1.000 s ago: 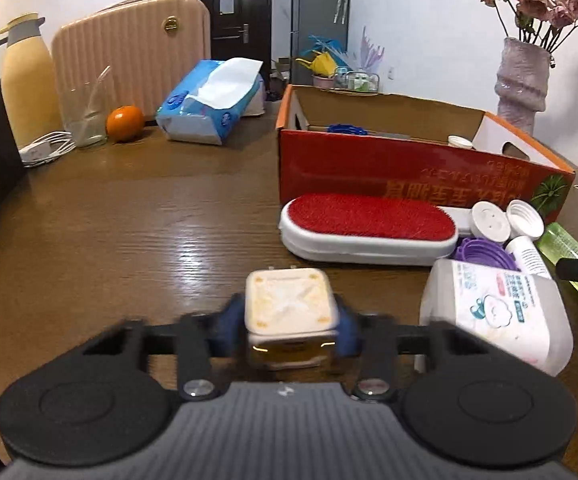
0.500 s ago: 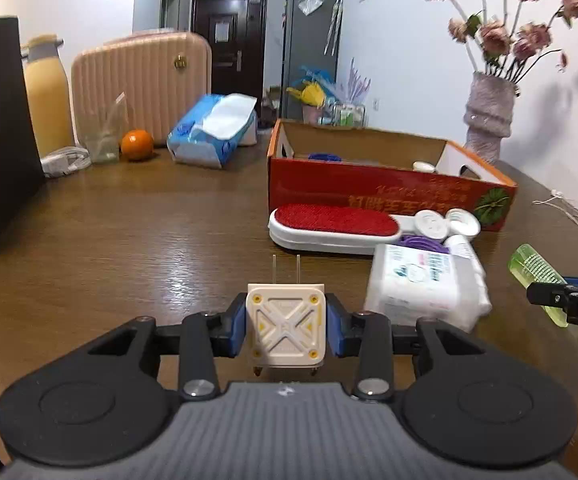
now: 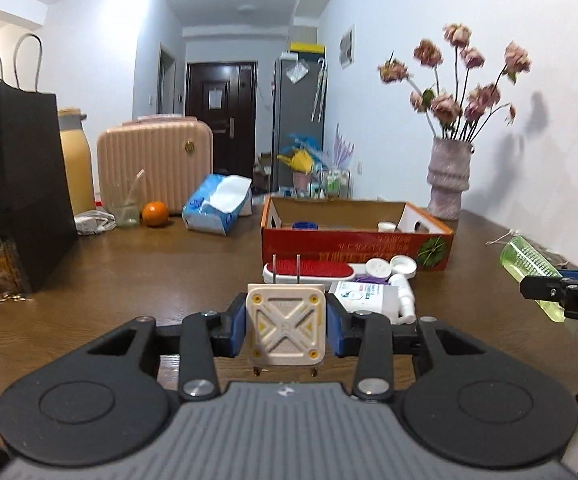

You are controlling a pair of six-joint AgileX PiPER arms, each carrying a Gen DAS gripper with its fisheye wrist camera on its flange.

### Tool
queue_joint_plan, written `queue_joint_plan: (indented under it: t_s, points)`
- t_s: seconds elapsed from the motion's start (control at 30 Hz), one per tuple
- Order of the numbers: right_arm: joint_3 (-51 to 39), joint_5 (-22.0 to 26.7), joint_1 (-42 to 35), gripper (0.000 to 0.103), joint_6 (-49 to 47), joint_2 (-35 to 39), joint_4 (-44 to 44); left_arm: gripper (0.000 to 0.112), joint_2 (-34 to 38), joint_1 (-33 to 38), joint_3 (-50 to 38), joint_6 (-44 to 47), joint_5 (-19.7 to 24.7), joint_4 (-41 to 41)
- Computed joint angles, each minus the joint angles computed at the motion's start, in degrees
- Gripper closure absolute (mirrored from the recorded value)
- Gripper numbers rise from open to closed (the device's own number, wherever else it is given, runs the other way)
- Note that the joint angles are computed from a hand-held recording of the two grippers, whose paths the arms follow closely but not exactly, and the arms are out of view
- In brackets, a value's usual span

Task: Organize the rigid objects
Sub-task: 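Carry the adapter and green bottle into the box and release both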

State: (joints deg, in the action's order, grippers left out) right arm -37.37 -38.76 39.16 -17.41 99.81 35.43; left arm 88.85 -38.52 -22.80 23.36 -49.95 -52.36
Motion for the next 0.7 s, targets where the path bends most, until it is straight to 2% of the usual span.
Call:
queue_joint_plan:
  t_s: [0.27, 0.33, 0.43, 0.7]
  points:
    - [8.98, -7.50, 7.55, 0.073, -1.26, -6.34, 7.31, 0.073, -5.92, -11.34, 5.74, 2.22, -7.49, -8.83]
    - [10.37, -9.13, 8.83, 0.073, -1.17, -7.10, 9.26, 0.073, -6.48, -12.81, 5.97, 3.18, -8.26, -10.14]
    - [11.60, -9.96, 9.05, 0.073, -0.77, -7.99, 10.10, 0.073, -6.77, -12.27, 5.66, 3.39, -7.61, -9.28]
    - [7.59, -6.32, 2.86, 0.073, -0.04, -5.46, 5.90, 0.073, -2.97, -3.96, 1.23, 1.81, -2.31, -2.64]
